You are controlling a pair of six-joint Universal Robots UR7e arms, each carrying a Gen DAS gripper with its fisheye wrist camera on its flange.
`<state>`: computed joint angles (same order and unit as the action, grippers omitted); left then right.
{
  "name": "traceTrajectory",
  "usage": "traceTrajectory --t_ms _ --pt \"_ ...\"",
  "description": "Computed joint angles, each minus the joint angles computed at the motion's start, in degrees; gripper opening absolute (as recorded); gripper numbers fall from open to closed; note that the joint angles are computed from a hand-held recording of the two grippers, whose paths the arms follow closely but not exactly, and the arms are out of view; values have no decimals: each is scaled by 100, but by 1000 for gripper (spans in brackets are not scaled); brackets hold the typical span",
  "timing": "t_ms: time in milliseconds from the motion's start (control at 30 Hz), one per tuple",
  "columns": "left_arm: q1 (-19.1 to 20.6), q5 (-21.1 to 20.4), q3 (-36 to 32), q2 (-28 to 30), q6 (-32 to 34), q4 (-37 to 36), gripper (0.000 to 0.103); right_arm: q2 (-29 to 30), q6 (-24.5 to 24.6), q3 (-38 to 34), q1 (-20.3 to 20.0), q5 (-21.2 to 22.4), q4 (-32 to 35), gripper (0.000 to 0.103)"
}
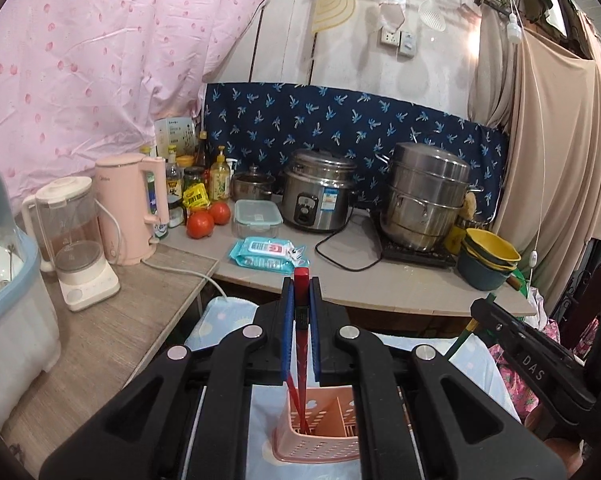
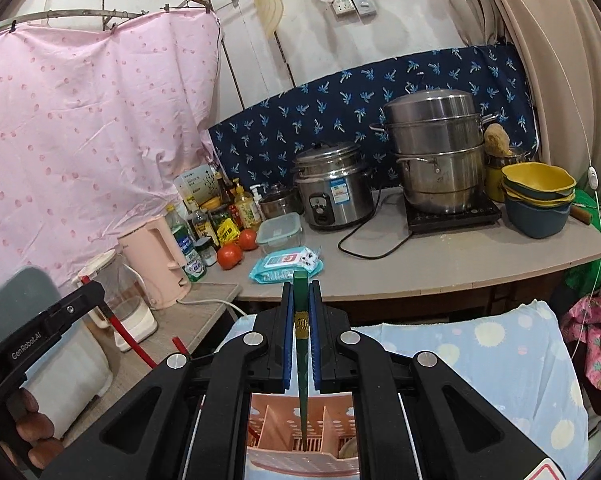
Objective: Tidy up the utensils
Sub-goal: 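Lower both chopsticks into the basket and open both tools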
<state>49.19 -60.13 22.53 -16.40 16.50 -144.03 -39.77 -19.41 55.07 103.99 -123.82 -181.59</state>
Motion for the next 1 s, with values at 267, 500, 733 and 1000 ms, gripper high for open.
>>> traceTrajectory --t_ms 267,500,733,1000 --pt "58 59 -64 75 -165 231 7 113 73 -51 -112 -176 208 7" --pt "78 216 17 38 -352 49 43 67 70 35 -100 -174 32 34" --pt "57 238 532 -250 -253 -120 43 -103 43 299 -51 -174 -53 34" --pt "9 348 1399 -683 -180 -436 42 -331 35 856 15 -252 -235 34"
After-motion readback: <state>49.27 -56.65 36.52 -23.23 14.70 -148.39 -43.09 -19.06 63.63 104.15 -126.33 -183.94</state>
